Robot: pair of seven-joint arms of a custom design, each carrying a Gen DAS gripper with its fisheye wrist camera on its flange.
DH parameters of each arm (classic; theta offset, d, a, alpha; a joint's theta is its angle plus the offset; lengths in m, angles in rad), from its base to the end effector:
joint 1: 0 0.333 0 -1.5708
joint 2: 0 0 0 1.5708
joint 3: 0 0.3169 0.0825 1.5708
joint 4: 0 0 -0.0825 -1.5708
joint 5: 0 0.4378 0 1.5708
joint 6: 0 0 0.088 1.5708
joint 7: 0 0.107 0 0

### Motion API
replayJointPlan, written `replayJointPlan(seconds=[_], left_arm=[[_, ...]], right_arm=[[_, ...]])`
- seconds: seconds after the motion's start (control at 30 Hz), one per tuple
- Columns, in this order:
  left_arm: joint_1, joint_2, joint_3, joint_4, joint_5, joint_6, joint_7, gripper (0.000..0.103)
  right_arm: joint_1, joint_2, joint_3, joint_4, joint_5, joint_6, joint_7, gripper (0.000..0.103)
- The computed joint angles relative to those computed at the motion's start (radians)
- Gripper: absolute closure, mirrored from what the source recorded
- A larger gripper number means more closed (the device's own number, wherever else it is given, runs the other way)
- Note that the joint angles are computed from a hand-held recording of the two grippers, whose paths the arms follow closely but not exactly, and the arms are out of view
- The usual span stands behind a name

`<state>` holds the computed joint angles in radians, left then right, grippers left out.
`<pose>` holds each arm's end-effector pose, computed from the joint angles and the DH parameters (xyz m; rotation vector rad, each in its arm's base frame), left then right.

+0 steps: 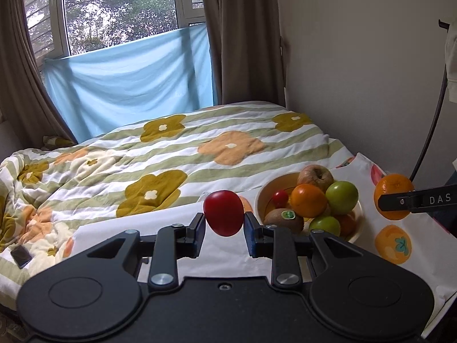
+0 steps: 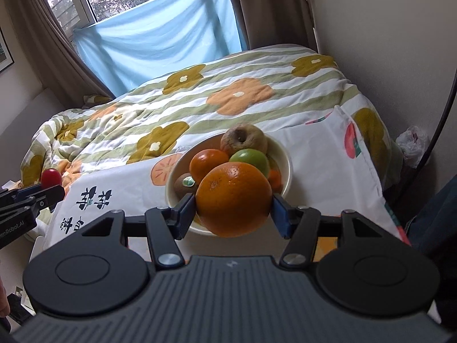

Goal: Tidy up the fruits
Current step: 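Carry the cherry tomato with the left gripper while the right gripper carries the orange to the bowl, then open both grippers to drop the cherry tomato and orange into the duck bowl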

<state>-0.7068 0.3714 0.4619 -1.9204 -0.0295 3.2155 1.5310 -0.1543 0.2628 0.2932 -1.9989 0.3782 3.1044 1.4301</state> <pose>0.6830 -0.1996 0.4021 -1.3893 1.8582 -0.8754 0.6848 0.0529 0.3970 -1.5370 1.7616 -0.5187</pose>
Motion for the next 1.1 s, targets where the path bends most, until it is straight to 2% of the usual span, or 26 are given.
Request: replayJointPlan(seconds=[0.07, 0.2, 0.37, 0.43, 0.53, 0.7, 0.87, 0.93, 0.97, 1.03, 1.1], left_arm=[[0.054, 0.033, -0.067, 0.057, -0.006, -0.022, 0.007, 0.071], [0.135, 0.127, -0.166, 0.201, 0.012, -0.079, -0.008, 0.071], [0.219, 0.25, -0.26, 0.391, 0.039, -0.158, -0.043, 0.071], [0.25, 0.303, -0.294, 0.477, 0.052, -0.205, -0.053, 0.071], [0.317, 0.402, -0.376, 0.644, 0.061, -0.311, -0.037, 0.071], [0.376, 0.575, -0.454, 0.926, 0.087, -0.489, -0.034, 0.071], [0.392, 0.707, -0.483, 1.145, 0.109, -0.635, -0.054, 0.07], [0.395, 0.727, -0.49, 1.179, 0.116, -0.662, -0.064, 0.07], [0.396, 0.735, -0.491, 1.194, 0.121, -0.674, -0.068, 0.065], [0.393, 0.74, -0.486, 1.205, 0.133, -0.679, -0.087, 0.044], [0.383, 0.715, -0.462, 1.162, 0.159, -0.642, -0.134, 0.01]], right_arm=[[-0.031, 0.023, 0.016, 0.032, 0.009, -0.012, -0.037, 0.031], [-0.066, 0.079, 0.027, 0.105, 0.022, -0.041, -0.088, 0.031], [-0.09, 0.154, 0.033, 0.197, 0.028, -0.078, -0.137, 0.031], [-0.099, 0.182, 0.036, 0.231, 0.032, -0.092, -0.154, 0.031], [-0.1, 0.223, 0.033, 0.282, 0.032, -0.107, -0.167, 0.031], [-0.103, 0.282, 0.033, 0.357, 0.031, -0.133, -0.175, 0.031], [-0.1, 0.32, 0.028, 0.404, 0.029, -0.156, -0.18, 0.031], [-0.096, 0.33, 0.024, 0.415, 0.029, -0.159, -0.178, 0.031], [-0.094, 0.332, 0.022, 0.417, 0.028, -0.158, -0.177, 0.031], [-0.09, 0.339, 0.017, 0.426, 0.025, -0.158, -0.171, 0.031], [-0.093, 0.342, 0.02, 0.432, 0.026, -0.161, -0.17, 0.031]])
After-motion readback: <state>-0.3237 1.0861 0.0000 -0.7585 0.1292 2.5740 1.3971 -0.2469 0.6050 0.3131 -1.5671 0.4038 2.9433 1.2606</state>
